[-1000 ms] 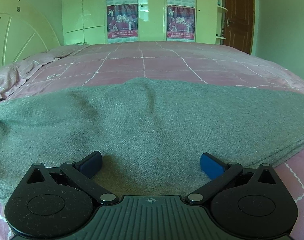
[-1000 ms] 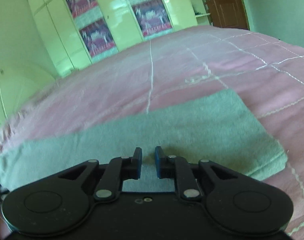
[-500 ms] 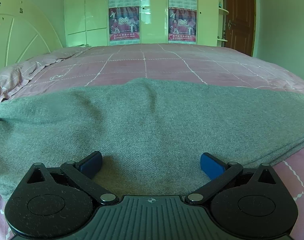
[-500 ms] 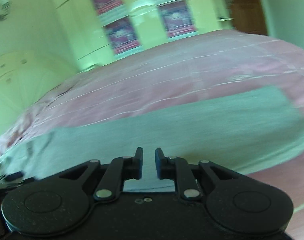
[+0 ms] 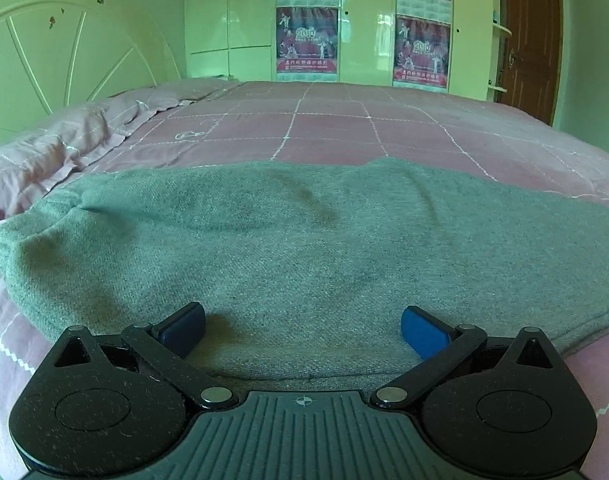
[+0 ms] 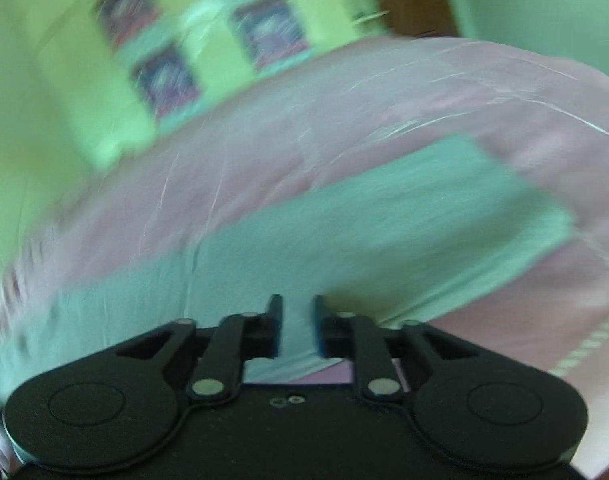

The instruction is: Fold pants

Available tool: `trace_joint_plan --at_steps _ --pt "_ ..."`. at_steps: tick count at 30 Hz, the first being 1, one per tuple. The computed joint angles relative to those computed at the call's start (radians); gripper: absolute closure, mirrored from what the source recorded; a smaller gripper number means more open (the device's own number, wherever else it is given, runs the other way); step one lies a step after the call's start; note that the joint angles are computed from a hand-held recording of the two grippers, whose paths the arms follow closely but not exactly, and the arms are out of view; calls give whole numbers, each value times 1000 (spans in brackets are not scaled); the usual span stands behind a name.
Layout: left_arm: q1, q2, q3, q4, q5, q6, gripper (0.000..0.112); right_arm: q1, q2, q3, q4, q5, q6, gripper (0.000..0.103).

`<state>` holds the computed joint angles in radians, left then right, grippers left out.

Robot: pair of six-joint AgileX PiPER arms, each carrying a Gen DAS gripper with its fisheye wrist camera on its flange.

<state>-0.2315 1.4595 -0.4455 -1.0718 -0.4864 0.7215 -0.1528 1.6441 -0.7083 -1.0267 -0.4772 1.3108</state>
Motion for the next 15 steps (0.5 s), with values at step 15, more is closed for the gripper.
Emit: trace_joint_plan --at_steps 15 --pt "-256 36 -129 -189 -89 -85 9 -333 242 -16 39 -299 246 83"
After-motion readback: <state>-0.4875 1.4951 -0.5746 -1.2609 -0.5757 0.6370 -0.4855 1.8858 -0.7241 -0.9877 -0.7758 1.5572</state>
